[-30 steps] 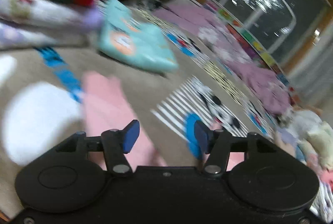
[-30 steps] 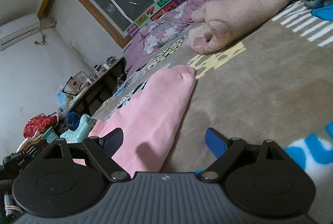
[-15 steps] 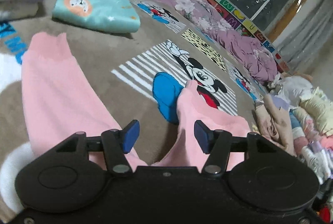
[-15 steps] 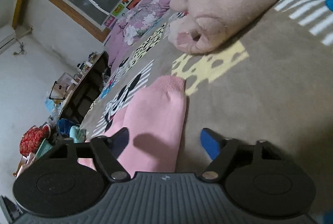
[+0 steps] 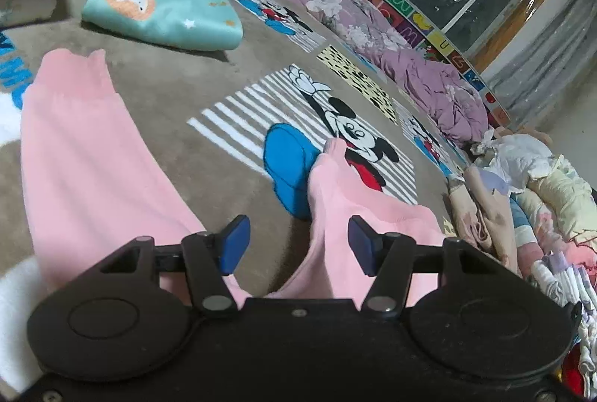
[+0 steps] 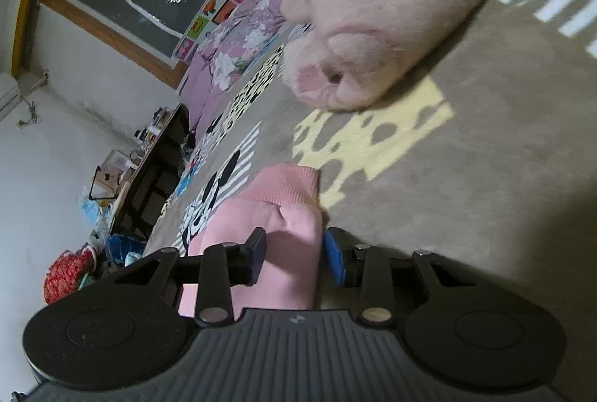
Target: Fold clothes
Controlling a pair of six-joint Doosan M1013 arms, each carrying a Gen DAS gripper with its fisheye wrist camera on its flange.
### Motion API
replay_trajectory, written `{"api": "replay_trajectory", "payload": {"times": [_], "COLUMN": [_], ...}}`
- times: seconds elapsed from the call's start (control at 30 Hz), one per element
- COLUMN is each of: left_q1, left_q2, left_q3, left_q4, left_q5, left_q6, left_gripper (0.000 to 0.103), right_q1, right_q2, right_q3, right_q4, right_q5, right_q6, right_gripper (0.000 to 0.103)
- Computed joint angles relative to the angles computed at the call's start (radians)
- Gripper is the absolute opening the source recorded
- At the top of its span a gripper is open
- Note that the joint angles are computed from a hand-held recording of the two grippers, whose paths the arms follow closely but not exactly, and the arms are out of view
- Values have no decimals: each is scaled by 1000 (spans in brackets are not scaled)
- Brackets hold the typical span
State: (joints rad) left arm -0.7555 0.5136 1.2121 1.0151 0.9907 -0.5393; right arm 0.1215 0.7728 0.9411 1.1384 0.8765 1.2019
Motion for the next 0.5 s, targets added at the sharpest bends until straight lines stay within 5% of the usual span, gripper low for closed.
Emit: {"api": "replay_trajectory", "payload": {"times": [0.03,0.07,0.5], "left_q1": [0,0,0], "left_q2": [0,0,-13], "left_q3": [0,1,23], "left_q4": [-2,-4,17], "left_q5": [2,3,-22], "left_q6": [0,0,-22], "left_gripper": [57,57,57], "right_q1": [1,3,-33], "right_q2": [1,-5,-163], "right_q3": [-4,3,210], "right_q4": [-8,-15,206], "right_q5": [2,-11,-219], "right_q6": [10,7,-295], "right_gripper": [9,6,4]}}
